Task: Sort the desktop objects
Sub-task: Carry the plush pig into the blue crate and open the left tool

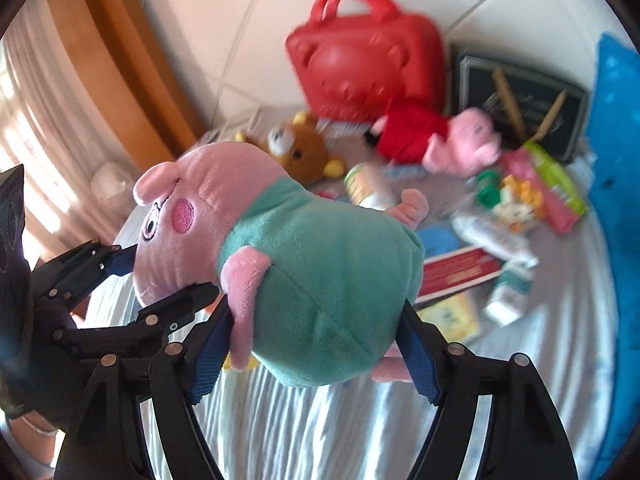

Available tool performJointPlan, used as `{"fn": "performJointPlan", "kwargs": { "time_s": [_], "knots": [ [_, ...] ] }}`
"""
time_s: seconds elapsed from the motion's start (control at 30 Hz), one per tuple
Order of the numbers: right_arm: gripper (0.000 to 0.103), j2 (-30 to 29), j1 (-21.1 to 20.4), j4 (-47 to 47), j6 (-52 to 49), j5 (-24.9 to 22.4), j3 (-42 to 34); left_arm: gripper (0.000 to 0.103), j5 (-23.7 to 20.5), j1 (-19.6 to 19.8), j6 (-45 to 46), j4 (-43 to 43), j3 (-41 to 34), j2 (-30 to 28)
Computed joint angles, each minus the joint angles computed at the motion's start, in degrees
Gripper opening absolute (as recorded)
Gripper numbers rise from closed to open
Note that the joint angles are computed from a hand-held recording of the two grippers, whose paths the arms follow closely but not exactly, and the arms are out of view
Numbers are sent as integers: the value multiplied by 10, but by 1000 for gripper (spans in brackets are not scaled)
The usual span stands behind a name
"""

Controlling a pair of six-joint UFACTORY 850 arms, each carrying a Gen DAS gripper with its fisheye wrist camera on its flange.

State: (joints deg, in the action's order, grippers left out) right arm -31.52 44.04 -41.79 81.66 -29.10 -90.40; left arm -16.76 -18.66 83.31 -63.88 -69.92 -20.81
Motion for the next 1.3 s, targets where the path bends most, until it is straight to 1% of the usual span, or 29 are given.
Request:
{"fn": "performJointPlan", "kwargs": {
  "time_s": [0.07, 0.13, 0.2, 0.3, 0.4, 0.47, 0.53, 0.6, 0.67, 0.73, 0.8, 0.9, 1.0, 1.07, 1.1, 1.13, 1.17, 1.23, 1.27, 1.3],
  "knots": [
    [76, 32, 9, -37, 48, -43, 13, 55, -27, -8, 18, -14, -12, 13],
    [76, 60, 15, -61, 81, -81, 25, 55, -50, -20, 5, 0, -28, 22],
    [76, 97, 25, -85, 112, -132, 43, 55, -77, -35, 6, -3, -44, 30],
    [76, 150, 38, -116, 145, -207, 68, 55, -103, -63, 34, -38, -64, 45],
    [76, 209, 51, -135, 152, -288, 95, 55, -111, -105, 30, -56, -87, 57],
    [76, 250, 57, -141, 142, -342, 112, 55, -115, -138, 10, -59, -111, 58],
    [77, 293, 59, -143, 129, -387, 133, 55, -117, -176, -31, -41, -143, 50],
    [77, 344, 55, -140, 123, -416, 167, 55, -116, -215, -91, 1, -183, 34],
    [77, 395, 45, -134, 120, -429, 206, 55, -117, -255, -174, 68, -230, 8],
    [77, 449, 27, -121, 116, -432, 251, 55, -118, -292, -262, 146, -281, -24],
    [77, 497, 7, -108, 110, -421, 295, 55, -117, -327, -345, 221, -319, -53],
    [78, 572, -25, -91, 110, -388, 370, 55, -117, -373, -465, 330, -368, -96],
    [78, 641, -53, -62, 95, -363, 429, 57, -150, -406, -582, 435, -433, -146],
    [79, 669, -68, -47, 86, -349, 455, 59, -181, -421, -634, 478, -478, -181],
    [80, 681, -77, -40, 79, -341, 466, 61, -190, -427, -656, 500, -491, -192],
    [80, 689, -82, -35, 73, -339, 474, 61, -195, -430, -668, 518, -498, -199],
    [81, 695, -84, -35, 74, -342, 482, 61, -187, -433, -681, 534, -481, -191],
    [89, 706, -88, -33, 81, -342, 496, 61, -170, -443, -728, 590, -464, -183],
    [97, 713, -89, -33, 89, -340, 504, 61, -160, -448, -748, 619, -453, -176],
    [103, 721, -88, -35, 97, -337, 511, 62, -137, -450, -770, 649, -430, -163]
  ]
}}
